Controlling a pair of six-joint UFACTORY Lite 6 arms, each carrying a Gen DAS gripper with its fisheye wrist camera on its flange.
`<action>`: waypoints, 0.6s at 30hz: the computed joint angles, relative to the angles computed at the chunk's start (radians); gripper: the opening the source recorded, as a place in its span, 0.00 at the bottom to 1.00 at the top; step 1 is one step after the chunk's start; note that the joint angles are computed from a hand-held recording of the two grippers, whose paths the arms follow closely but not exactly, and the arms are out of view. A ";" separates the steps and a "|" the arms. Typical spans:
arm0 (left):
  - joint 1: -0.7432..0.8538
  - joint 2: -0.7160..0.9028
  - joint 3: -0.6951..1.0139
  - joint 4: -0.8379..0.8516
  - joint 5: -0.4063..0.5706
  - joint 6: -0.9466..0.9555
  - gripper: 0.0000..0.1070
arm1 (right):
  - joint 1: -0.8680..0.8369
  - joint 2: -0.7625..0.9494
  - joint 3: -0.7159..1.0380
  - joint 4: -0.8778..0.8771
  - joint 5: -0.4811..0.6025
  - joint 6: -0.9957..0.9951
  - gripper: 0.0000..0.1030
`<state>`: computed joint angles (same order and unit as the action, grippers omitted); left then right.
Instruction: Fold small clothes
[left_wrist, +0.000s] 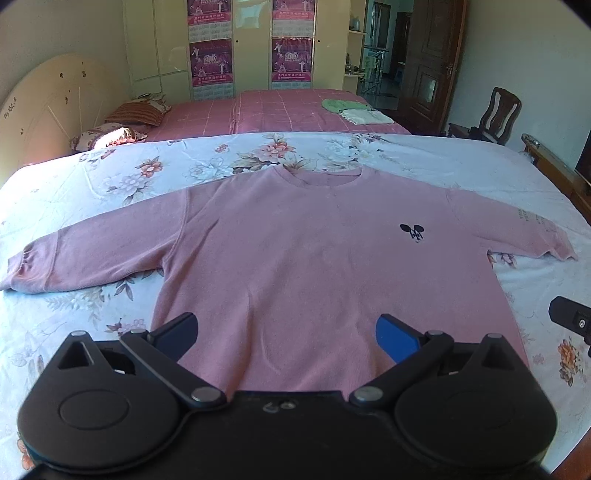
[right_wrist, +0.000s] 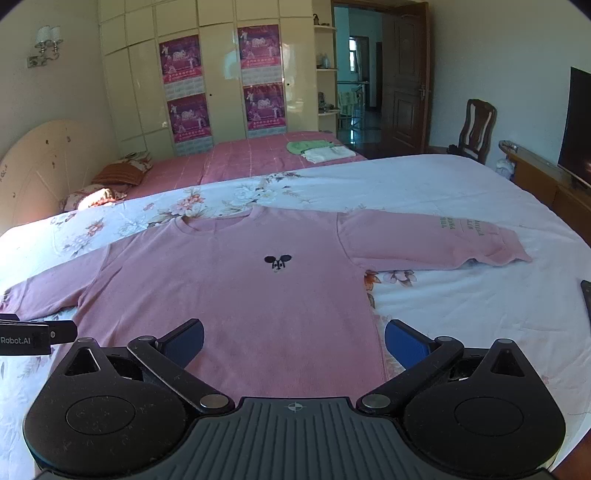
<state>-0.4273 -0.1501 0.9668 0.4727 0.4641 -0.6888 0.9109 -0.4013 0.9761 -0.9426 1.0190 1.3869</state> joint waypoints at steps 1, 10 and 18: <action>0.003 0.024 0.014 -0.004 -0.013 -0.001 0.96 | -0.038 0.007 0.002 0.005 -0.031 -0.025 1.00; -0.049 0.361 0.290 0.211 0.021 -0.269 0.96 | -0.521 0.071 0.001 0.118 -0.418 -0.341 1.00; -0.091 0.768 0.741 0.143 0.105 -0.276 0.90 | -1.036 0.288 0.114 0.639 -0.736 -1.012 0.99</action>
